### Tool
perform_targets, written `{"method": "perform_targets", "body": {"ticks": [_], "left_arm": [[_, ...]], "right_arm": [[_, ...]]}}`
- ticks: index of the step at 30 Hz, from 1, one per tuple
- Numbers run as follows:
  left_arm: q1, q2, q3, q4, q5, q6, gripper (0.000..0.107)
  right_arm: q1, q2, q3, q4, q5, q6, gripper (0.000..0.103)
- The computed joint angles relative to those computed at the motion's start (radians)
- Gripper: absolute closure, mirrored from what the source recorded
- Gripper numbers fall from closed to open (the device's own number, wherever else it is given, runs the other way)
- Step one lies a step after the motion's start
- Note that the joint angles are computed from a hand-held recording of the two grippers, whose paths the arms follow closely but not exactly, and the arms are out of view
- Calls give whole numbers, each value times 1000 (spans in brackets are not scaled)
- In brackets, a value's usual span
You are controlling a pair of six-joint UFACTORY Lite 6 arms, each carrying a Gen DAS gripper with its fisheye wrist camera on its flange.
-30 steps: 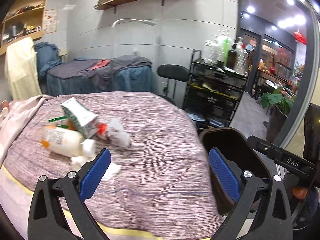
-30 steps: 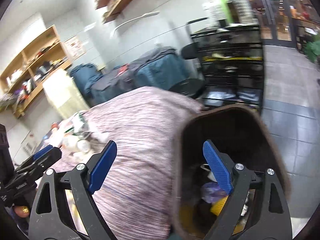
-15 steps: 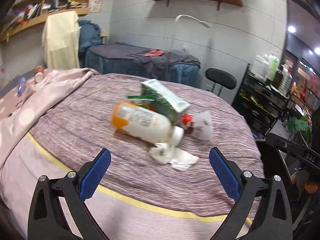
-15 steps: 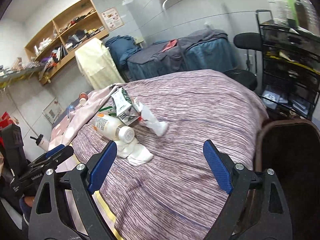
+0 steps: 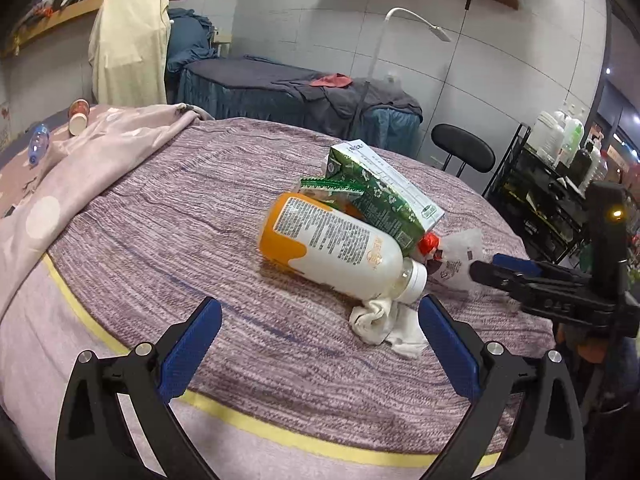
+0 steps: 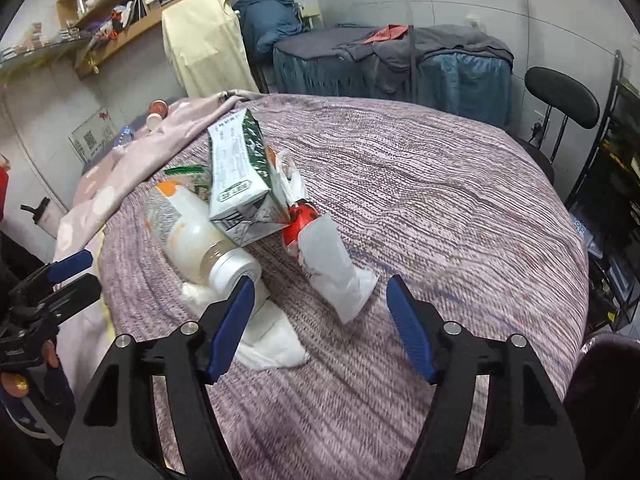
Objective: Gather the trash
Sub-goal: 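Grasp the white bag with red item with the right tool while the left tool grasps a white tissue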
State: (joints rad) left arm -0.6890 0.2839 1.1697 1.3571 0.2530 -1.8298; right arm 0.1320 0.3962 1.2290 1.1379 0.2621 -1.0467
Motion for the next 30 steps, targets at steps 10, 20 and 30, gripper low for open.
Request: {"method": "perform_targets", "body": {"ticks": [10,20,30], "left_arm": [[-7,184,261,-310,79,386,10],[34,199,341,-378,82,686,10],[-36,261,346,-637,55,881,15]], "right_arm": [[-8,138,117,-101,34,72,95],[-79,-93,-140,308,69,-304,97],[-123,-281,-334,467,106,-428,97]]}}
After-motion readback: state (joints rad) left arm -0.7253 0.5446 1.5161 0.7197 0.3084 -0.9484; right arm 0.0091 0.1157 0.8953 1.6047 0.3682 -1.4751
